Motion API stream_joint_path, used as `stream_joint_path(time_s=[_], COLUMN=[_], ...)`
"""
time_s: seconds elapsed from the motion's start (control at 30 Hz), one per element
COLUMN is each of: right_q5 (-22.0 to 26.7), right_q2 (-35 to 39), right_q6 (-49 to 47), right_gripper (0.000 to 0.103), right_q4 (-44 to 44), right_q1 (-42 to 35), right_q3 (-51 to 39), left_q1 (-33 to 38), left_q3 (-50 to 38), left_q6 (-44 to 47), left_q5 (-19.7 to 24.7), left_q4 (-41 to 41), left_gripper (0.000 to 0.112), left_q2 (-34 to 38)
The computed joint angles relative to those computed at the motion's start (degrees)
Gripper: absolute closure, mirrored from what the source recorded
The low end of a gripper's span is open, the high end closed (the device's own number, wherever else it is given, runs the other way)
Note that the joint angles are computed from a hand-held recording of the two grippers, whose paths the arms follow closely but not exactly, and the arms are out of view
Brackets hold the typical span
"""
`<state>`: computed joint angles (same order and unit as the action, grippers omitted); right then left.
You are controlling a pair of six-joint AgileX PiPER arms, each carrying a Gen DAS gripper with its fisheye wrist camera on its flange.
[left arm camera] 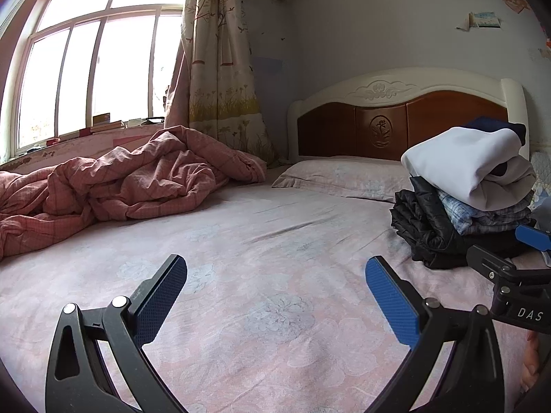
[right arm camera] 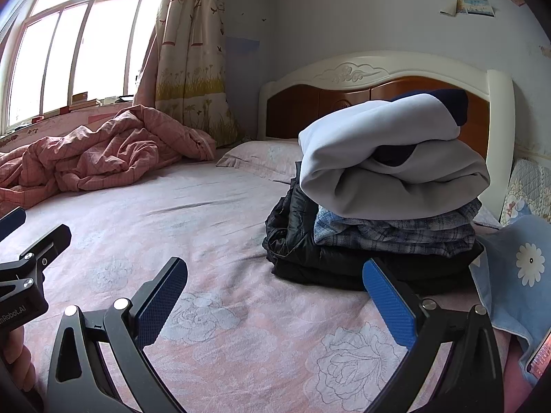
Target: Fold large clothes
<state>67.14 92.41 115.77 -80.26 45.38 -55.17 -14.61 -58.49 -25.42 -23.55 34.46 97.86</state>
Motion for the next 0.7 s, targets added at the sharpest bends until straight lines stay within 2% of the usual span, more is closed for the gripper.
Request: stream_joint_path(time_s=[0.7], right_q5=[-0.49], right_q2=[0.09], right_q6=[-0.44], right_gripper=[0.000], right_q4=[0.19], right_q1=[-0.29], right_q3=[0.06], left_q1=[0.93], left_q3=[-0.75], left_q6=[-3.92], left_q5=[0.92], left_q4=[3.36], left_gripper=[0.009], left_q2=[0.23])
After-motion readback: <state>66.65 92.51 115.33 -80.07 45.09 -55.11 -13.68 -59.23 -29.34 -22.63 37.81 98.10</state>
